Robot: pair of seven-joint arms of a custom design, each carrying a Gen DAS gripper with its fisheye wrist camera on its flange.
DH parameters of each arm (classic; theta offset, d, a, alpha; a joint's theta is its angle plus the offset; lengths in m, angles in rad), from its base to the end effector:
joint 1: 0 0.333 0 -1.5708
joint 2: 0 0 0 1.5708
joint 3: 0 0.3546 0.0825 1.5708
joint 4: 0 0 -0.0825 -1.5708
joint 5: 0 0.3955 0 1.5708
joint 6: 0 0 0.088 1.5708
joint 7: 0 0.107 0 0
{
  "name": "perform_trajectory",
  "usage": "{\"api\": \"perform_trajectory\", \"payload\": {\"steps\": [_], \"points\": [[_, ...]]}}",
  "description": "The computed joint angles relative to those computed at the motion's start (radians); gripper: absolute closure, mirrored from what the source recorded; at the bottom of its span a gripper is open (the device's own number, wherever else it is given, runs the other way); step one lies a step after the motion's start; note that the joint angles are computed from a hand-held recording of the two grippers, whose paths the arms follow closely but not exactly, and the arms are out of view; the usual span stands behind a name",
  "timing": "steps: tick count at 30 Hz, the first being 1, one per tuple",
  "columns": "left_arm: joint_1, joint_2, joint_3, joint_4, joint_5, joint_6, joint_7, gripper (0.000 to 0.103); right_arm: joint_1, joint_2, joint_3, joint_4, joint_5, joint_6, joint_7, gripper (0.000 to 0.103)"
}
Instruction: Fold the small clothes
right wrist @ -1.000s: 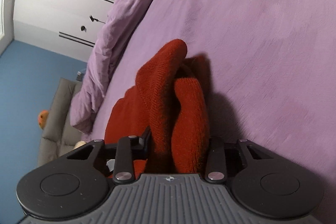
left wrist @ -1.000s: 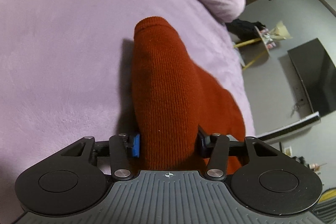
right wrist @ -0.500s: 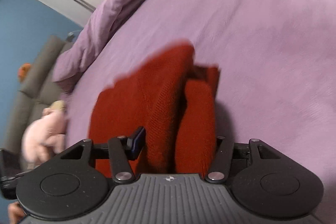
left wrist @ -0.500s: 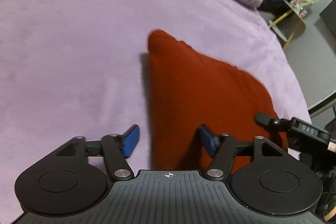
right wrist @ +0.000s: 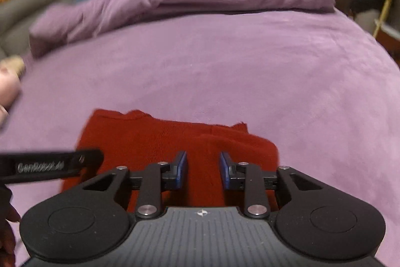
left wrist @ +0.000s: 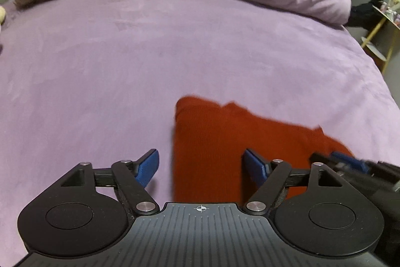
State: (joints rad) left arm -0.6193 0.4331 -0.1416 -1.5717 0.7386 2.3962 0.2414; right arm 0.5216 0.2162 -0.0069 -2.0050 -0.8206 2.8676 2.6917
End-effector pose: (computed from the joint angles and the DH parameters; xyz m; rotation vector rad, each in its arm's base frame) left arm 0.5513 -0.4934 0.4676 -1.9864 1.7242 -0.6945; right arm 0.5415 0.3534 0.4412 -1.8484 1.6394 -0.5722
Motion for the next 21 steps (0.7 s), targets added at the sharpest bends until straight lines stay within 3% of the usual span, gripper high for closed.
{"api": "perform_trajectory", "payload": {"steps": [2, 5, 10, 14, 18, 21], "points": [[-0.009, 0.045, 0.007, 0.052, 0.008, -0.041, 0.020, 0.020, -0.005, 0.041, 0.003, 0.044, 0.025, -0.038, -0.030, 0.075], [-0.019, 0.111, 0.016, 0.124, -0.003, -0.077, 0.064, 0.016, -0.021, 0.071, -0.016, 0.050, 0.063, 0.012, -0.053, 0.069], [-0.050, 0.162, 0.058, 0.162, 0.017, -0.071, 0.015, 0.005, 0.078, 0.127, -0.180, 0.059, -0.162, 0.139, 0.145, 0.067], [-0.071, 0.162, 0.076, 0.158, 0.049, -0.078, -0.015, 0.004, 0.121, 0.126, -0.222, 0.062, -0.282, 0.148, 0.265, 0.067], [-0.082, 0.107, 0.064, 0.101, 0.094, -0.081, 0.004, 0.005, 0.116, 0.074, -0.203, 0.025, -0.363, 0.124, 0.371, 0.066], [-0.085, 0.012, 0.064, -0.038, 0.184, -0.009, -0.103, 0.005, 0.128, 0.005, -0.203, -0.033, -0.510, 0.114, 0.534, 0.065]]}}
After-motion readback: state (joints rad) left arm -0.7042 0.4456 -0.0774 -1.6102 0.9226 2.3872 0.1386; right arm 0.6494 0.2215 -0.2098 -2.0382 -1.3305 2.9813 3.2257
